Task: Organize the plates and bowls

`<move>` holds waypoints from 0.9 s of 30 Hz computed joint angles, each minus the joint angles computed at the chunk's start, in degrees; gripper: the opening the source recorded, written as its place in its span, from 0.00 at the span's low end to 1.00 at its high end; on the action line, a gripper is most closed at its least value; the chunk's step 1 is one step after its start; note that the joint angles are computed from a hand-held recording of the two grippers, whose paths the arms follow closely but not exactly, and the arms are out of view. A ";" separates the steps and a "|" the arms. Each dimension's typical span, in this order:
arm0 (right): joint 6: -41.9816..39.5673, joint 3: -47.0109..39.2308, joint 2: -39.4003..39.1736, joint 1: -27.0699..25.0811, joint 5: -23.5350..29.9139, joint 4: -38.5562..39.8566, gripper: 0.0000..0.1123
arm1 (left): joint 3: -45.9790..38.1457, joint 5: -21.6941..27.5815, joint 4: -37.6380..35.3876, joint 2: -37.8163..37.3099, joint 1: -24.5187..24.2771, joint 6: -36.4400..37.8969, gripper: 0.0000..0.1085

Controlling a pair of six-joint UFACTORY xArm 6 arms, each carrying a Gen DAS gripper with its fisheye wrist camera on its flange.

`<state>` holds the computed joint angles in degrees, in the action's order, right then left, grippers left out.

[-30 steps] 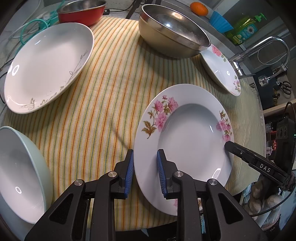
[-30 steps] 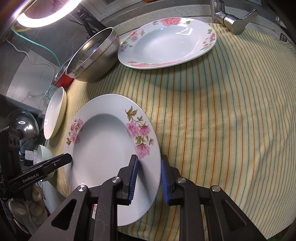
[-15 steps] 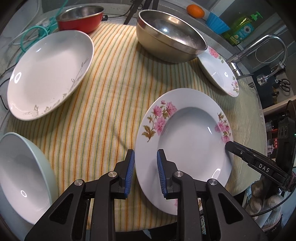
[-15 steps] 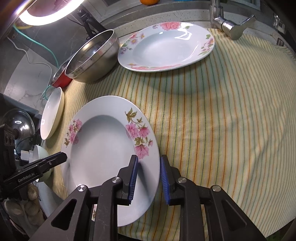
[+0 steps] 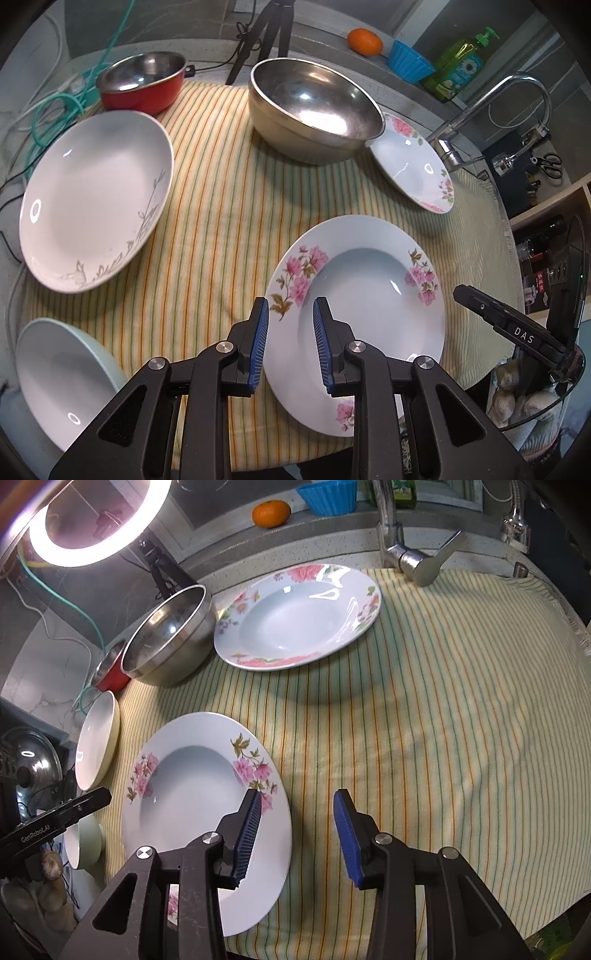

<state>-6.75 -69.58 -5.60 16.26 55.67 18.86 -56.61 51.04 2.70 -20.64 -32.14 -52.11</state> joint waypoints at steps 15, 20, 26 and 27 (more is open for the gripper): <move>0.37 -6.46 3.53 -0.82 -4.39 -3.54 0.46 | -4.62 -3.07 -1.03 3.82 1.38 2.32 0.21; -4.78 -14.67 10.02 -3.49 -0.01 -0.65 0.46 | -7.08 -5.29 2.94 7.13 -0.01 -6.72 0.21; -14.02 -25.67 18.20 -5.59 5.43 2.06 0.46 | -11.92 -8.86 5.90 13.99 -1.96 -15.72 0.21; -15.11 -27.96 19.95 -6.03 6.47 2.70 0.46 | -12.78 -9.33 6.39 15.09 -2.15 -16.87 0.21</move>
<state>-21.85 -97.54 14.36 10.22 62.13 21.56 -69.39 41.71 9.09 -5.55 -34.29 -68.98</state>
